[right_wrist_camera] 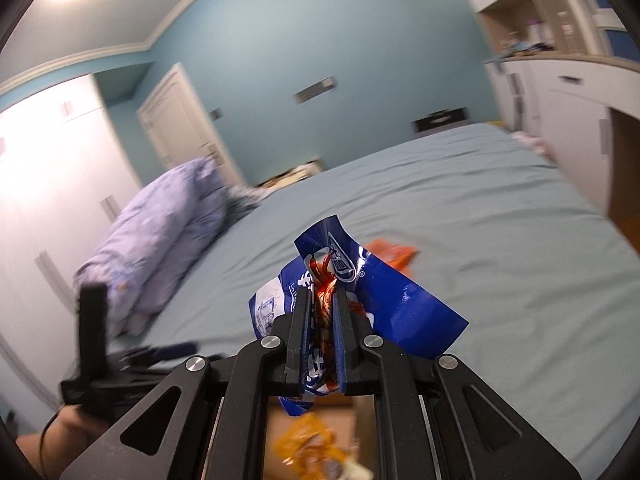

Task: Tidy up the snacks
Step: 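Lower the blue bag into the box and open the right gripper, then move the right gripper to the orange sausage packets and grasp one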

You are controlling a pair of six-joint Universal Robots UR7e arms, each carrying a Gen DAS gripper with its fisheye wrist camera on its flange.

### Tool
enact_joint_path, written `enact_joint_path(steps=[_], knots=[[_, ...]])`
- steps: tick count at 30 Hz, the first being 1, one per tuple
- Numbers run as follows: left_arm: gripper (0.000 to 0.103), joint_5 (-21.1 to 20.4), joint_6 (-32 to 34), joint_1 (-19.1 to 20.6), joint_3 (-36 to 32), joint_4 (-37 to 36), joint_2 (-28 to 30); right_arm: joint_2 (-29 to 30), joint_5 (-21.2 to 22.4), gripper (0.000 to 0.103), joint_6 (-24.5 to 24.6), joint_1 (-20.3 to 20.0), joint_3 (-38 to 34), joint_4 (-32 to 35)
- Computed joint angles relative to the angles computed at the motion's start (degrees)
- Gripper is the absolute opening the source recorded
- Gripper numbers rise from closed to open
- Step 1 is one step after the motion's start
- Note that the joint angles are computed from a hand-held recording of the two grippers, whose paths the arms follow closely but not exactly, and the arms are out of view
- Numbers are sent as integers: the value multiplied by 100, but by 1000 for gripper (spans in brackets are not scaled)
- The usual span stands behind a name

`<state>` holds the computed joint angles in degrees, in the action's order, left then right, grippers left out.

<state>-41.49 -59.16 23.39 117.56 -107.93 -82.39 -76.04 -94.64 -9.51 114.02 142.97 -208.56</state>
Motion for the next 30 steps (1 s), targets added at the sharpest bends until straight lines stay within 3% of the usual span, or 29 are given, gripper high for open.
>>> enact_joint_path(steps=[3, 6, 10, 11, 13, 17, 19, 22, 25, 30], knots=[[81, 249, -325, -42, -71, 483, -4, -65, 216, 9, -309, -24, -105, 558], [81, 419, -658, -51, -150, 931, -7, 29, 42, 12, -525, 62, -289, 1053], [81, 361, -733, 10, -124, 867, -87, 267, -159, 15, -629, 192, -557, 1429], [81, 360, -756, 11, -124, 877, -94, 315, -238, 18, -611, 244, -648, 1543], [81, 374, -804, 11, -118, 890, -117, 410, -549, 38, -584, 334, -827, 1766], [81, 385, -897, 26, -109, 911, -165, 356, -541, 63, -269, 382, -892, 1491], [81, 379, -971, 37, -111, 952, -188, 252, -604, 81, -6, 353, -819, 1128], [81, 323, -1082, 83, -142, 1021, -231, 184, -1136, 88, 442, 380, -738, 416], [81, 318, -1192, 131, -218, 1186, -265, 138, -1909, 90, 928, 414, -861, 355], [83, 479, -881, 346, -533, 1552, -126, -23, -1912, 90, 1606, 251, -1035, 853]])
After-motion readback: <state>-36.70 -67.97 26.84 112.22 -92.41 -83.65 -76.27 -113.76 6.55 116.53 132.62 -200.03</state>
